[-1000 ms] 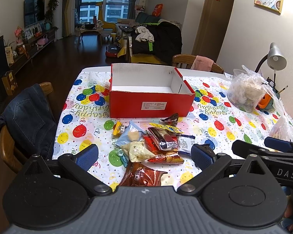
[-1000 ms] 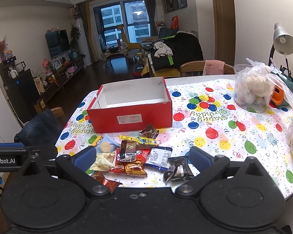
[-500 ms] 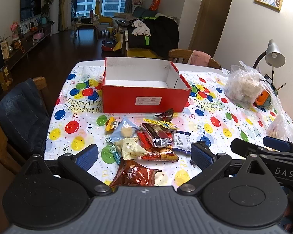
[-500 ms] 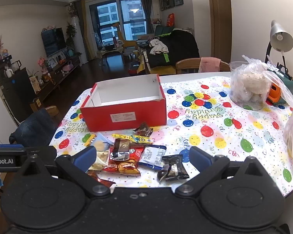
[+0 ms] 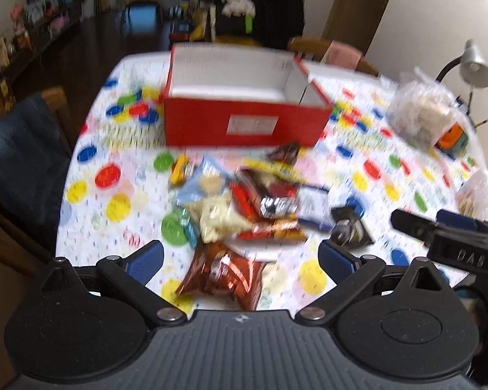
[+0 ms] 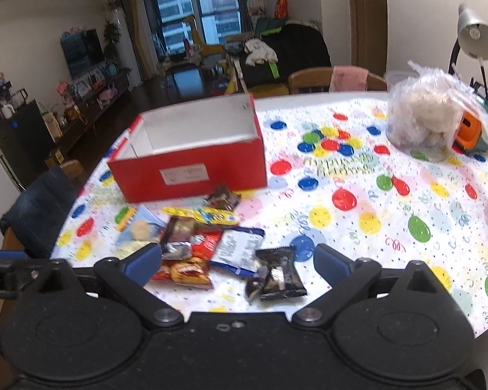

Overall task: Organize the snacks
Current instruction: 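Grasp the red Oreo bag with the left tool while the right tool grasps the black chocolate bar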

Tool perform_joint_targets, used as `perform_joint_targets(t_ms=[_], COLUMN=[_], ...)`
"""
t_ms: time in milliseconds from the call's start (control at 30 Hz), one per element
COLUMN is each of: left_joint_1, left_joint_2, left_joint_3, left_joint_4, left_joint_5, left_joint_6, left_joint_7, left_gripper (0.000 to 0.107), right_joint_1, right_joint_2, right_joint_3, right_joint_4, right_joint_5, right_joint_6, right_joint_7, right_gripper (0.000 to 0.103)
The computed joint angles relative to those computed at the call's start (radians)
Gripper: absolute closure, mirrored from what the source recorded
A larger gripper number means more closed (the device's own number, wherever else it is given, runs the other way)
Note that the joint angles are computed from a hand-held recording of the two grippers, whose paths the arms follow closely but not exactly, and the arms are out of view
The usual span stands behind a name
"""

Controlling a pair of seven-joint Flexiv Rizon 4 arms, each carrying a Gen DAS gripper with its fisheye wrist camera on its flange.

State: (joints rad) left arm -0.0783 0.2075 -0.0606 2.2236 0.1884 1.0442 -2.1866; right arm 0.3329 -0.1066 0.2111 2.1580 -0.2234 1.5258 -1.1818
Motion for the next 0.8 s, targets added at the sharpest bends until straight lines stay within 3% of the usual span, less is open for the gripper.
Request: perform_joint_targets(t_ms=[167,300,400,633,800], left_joint_1=[-0.02,-0.023,-0.019,-0.012,-0.014], left_joint_2=[-0.053,-0.093,-0.125,-0.189,-0.219], left_joint_3=[0.038,0.042,0.046,0.069,0.064], left_joint_4=[0.032,0.03,0.018,0.029,0.008], left_joint_5=[-0.126,-0.189,-0.222,-0.393,-0.399], left_joint_6=[0.018,0.022,0.012,0.005,0.001], left_joint_7=[0.082,0.098,0.081,0.022,-0.019], left_gripper=[0.005,0.005,0.006,0.006,0.009], right_joint_1=[-0.033,-0.037,-0.03,-0.068,-0.061], right_joint_2=[-0.062,-0.112,-0.147,-0.217,-0.238], right_joint_3=[0.036,0.019,-0.006,0.04,0.034], right_joint_4=[-0.049,-0.071,-0.095,-0.184,-0.218], right_joint_5=[0.084,0.062,0.04,0.105,0.123], right_joint_6=[-0.06,-0.077,-0.094,-0.178,-0.211], right_joint_7=[-0.128,-0.187,-0.185,-0.263,-0.291], right_gripper=[0.005,0.008,0.013,0.024,0.028])
